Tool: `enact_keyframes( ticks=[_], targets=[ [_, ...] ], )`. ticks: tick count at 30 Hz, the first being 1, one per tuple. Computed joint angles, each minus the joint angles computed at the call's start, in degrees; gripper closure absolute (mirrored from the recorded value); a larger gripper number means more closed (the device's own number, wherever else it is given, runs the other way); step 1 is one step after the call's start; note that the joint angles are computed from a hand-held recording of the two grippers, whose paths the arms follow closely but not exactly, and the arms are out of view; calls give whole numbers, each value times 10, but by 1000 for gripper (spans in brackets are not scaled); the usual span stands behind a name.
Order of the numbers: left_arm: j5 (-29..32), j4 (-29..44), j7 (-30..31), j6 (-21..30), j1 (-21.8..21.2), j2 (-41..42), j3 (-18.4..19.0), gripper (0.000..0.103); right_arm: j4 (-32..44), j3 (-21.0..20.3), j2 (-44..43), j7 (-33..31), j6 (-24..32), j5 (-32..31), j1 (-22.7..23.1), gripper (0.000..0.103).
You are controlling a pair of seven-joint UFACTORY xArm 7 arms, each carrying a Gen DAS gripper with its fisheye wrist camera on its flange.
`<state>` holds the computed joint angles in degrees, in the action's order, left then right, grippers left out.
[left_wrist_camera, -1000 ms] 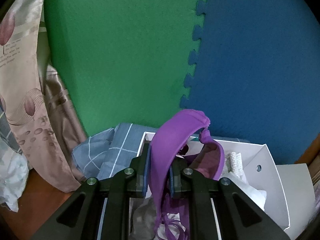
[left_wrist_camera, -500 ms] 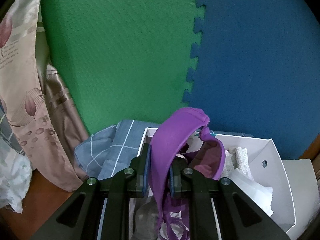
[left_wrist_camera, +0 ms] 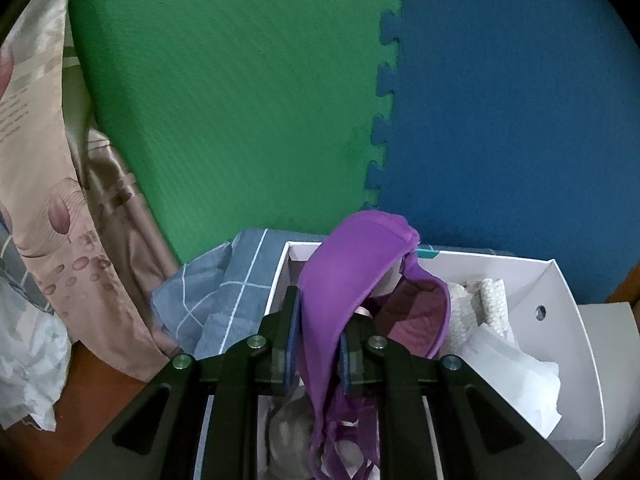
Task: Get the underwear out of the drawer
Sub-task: 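Lower the purple bra into the box and open the left gripper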
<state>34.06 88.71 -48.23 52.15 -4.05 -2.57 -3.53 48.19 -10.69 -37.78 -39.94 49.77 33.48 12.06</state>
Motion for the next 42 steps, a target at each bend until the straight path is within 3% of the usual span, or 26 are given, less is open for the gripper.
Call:
enact_keyframes(
  ticks=[15, 25, 28, 29, 30, 35, 42],
  targets=[
    [-32, 58, 67, 48, -24, 52, 6, 88, -1, 1, 0, -2, 1, -1, 0, 26],
    [-59, 69, 88, 44, -35, 64, 15, 86, -1, 1, -2, -1, 2, 0, -1, 26],
    [-22, 59, 71, 47, -41, 55, 13, 68, 0, 1, -1, -1, 5, -1, -1, 26],
    [-26, 55, 75, 43, -40, 51, 12, 50, 1, 2, 0, -1, 4, -2, -1, 26],
    [-35, 49, 79, 35, -38, 47, 12, 39, 1, 3, 0, -1, 4, -4, -2, 26],
    [-17, -2, 60, 7, -30, -6, 4, 37, 2, 10, 4, 1, 2, -15, -5, 26],
    [-9, -167, -16, -123, 16, -177, -13, 9, 1, 28, 10, 4, 6, -48, -8, 26]
  ],
)
